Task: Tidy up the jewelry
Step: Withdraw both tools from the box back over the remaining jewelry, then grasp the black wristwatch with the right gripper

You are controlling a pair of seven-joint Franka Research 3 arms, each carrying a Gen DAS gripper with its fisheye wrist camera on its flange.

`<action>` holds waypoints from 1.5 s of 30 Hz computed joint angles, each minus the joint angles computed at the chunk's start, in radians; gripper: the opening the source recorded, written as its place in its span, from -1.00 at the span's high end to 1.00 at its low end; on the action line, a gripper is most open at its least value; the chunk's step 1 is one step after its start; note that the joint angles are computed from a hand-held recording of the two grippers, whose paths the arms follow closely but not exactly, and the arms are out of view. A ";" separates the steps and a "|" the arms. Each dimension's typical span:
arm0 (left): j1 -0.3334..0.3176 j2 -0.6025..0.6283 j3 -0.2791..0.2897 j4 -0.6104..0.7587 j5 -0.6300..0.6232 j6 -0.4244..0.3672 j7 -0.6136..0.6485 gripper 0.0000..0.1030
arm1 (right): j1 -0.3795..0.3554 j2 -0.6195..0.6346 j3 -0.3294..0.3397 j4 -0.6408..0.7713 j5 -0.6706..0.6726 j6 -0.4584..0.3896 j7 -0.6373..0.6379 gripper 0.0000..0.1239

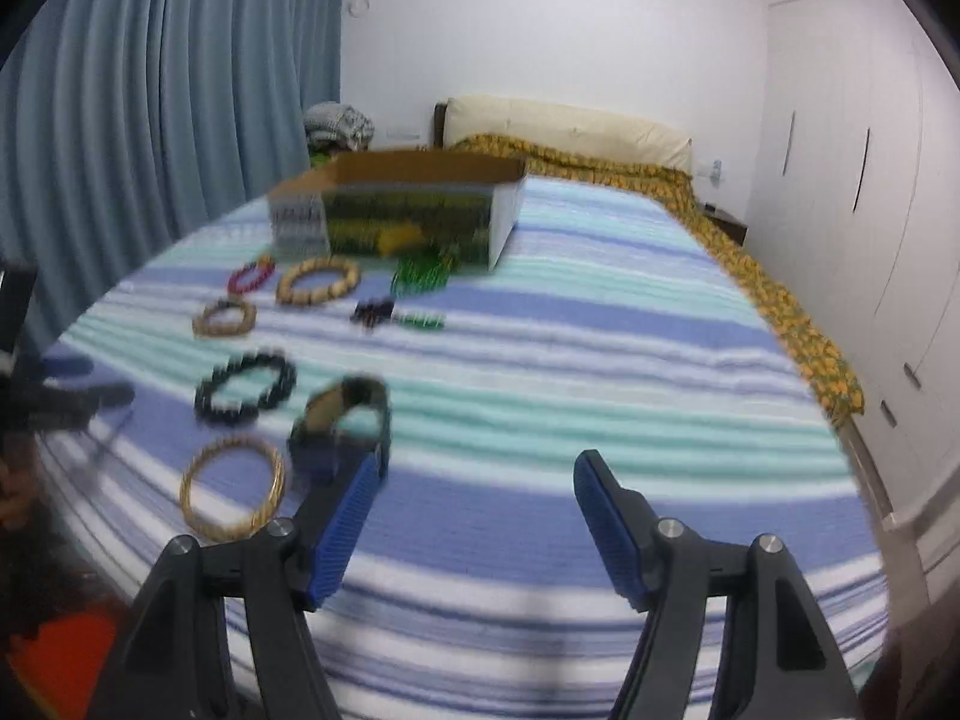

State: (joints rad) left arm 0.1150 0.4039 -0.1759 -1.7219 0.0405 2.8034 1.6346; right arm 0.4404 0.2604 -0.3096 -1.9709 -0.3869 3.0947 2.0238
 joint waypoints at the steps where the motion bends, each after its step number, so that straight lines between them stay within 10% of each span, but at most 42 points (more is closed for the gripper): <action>1: 0.004 0.009 -0.009 0.010 -0.011 -0.015 0.006 -0.95 | 0.022 0.003 -0.025 -0.010 -0.019 0.002 0.025 -0.13; 9: -0.010 0.000 0.013 -0.030 0.011 0.040 -0.033 -0.99 | -0.011 0.061 0.025 0.012 0.070 -0.028 0.009 -0.13; 13: -0.010 0.001 0.013 -0.026 0.024 0.036 -0.050 -0.99 | 0.095 0.078 -0.089 0.011 0.000 -0.016 0.086 -0.14; 27: -0.011 -0.004 0.014 -0.042 0.050 0.059 -0.082 -0.99 | 0.168 0.097 -0.170 0.007 0.018 0.012 0.108 -0.20; 45: -0.025 -0.008 0.031 -0.039 0.093 0.045 -0.144 -0.99 | 0.088 0.084 -0.080 0.039 -0.034 -0.066 0.147 -0.21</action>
